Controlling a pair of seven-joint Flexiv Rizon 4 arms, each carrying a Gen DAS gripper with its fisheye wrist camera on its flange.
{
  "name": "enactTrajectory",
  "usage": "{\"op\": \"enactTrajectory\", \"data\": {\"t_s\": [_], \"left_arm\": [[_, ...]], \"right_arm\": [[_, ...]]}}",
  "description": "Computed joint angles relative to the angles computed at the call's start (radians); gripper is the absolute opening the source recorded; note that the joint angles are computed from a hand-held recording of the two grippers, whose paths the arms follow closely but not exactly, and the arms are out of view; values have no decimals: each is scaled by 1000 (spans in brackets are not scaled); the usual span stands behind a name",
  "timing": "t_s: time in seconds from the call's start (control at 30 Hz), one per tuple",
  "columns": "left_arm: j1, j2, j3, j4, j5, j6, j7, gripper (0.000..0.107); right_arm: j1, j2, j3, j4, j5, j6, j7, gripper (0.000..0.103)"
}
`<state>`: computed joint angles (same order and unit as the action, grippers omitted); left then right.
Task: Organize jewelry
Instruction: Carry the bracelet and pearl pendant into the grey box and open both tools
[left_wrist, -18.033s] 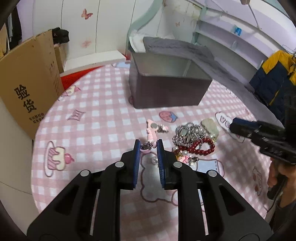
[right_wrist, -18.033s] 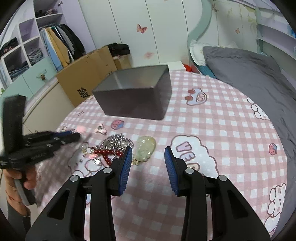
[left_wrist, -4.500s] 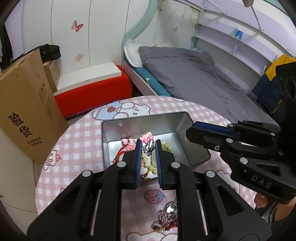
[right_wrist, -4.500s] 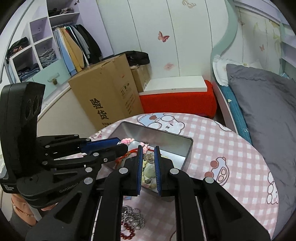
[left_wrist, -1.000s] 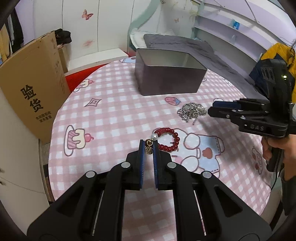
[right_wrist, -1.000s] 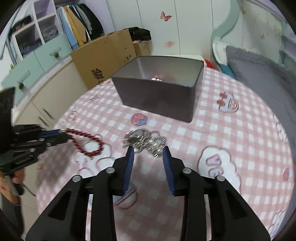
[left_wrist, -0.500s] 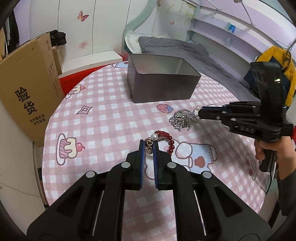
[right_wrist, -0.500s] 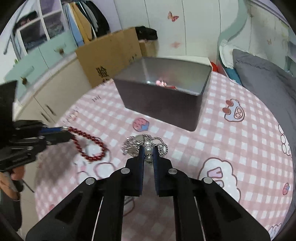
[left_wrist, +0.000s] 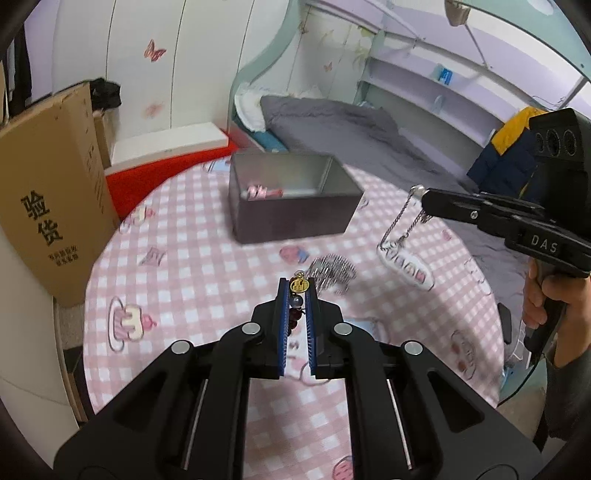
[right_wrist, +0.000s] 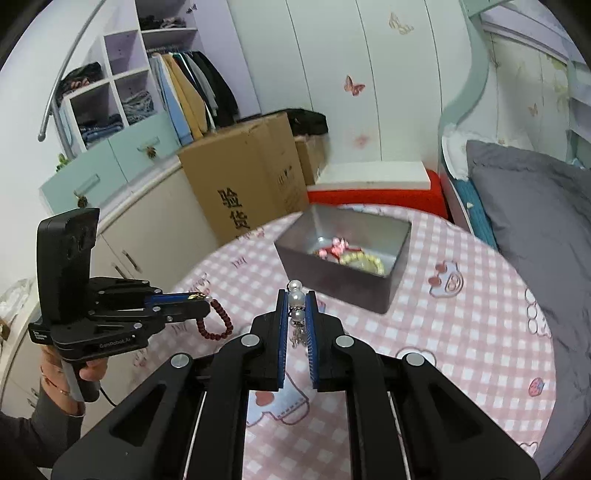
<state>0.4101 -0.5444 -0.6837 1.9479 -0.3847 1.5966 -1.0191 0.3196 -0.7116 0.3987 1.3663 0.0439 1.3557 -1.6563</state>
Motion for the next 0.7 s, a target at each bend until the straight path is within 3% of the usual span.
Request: {"op": "enactTrajectory", "data": {"t_s": [0.1, 0.23, 0.37, 0.47, 0.7], "left_arm": [[0, -3, -17, -34, 2, -6, 11, 8], [-56, -19, 22, -123, -7, -20, 19, 8], [-165, -51, 134, -247, -29, -51, 7, 8], [-271, -90, 260, -358, -41, -95, -26, 9], [-420, -181, 450, -541, -25, -162, -100, 9]], "right_arm": [[6, -5, -13, -31, -9, -12, 9, 8], [15, -38, -27, -102, -12, -33, 22, 8], [30, -81, -50, -179, -21, -61, 36, 8], [42, -124, -66, -253, -25, -87, 50, 8], [66, -197, -92, -378, -30, -133, 58, 8]]}}
